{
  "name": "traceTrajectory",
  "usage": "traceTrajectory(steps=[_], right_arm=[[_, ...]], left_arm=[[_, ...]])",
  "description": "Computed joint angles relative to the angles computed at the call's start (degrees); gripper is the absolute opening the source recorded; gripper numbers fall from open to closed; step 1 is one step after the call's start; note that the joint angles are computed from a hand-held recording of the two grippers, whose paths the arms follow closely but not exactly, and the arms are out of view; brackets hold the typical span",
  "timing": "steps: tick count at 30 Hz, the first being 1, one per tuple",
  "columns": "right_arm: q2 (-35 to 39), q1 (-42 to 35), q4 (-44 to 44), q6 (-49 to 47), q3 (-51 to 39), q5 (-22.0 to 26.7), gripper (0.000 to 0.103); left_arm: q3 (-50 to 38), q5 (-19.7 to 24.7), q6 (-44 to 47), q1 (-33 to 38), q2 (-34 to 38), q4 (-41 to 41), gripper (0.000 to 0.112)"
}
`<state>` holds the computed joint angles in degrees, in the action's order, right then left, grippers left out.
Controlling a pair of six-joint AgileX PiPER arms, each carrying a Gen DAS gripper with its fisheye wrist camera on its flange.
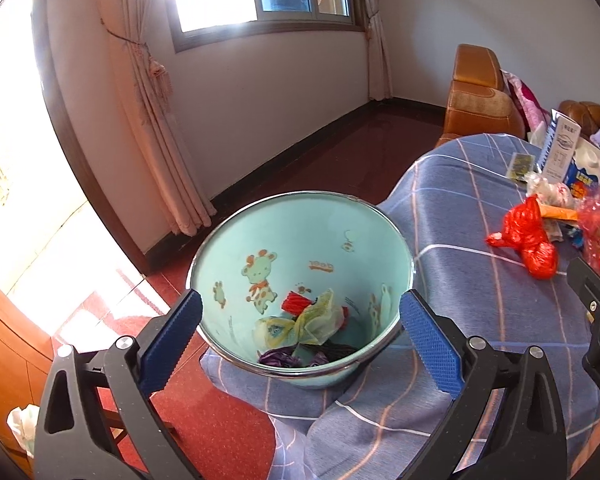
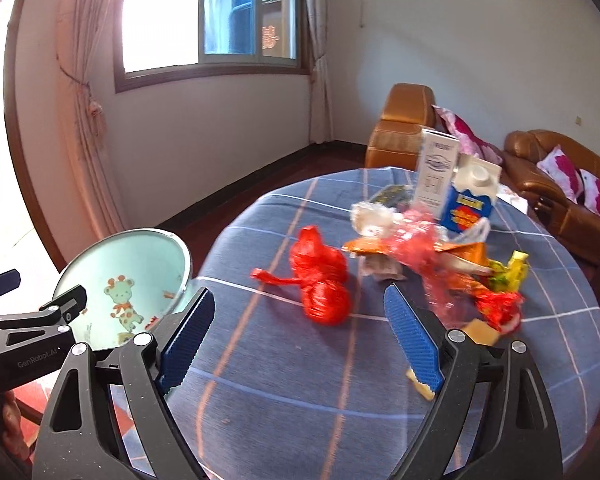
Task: Collect trash
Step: 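Carry plastic bag and purple wrapper over the blue bin and open both tools, then grasp the red plastic bag with the left tool while the right tool grasps the yellow sponge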
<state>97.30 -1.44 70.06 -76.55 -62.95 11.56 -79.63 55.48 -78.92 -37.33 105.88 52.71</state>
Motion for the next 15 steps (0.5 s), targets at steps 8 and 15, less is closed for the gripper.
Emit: traceTrajectory(steps=[8,15], right_arm=[[-1.24,-4.55,6.32,-7.9,3.52,-2.36,0.085],[0.64,-12.56,-12.44,13.94,2.88,-1.2,0.085]], left_arm=[[-4.13,1.36,3.16,-3.6,3.02,-1.4,0.097],[-7.1,-0.24,5.74,-6.0,6.37,-3.09,0.097]])
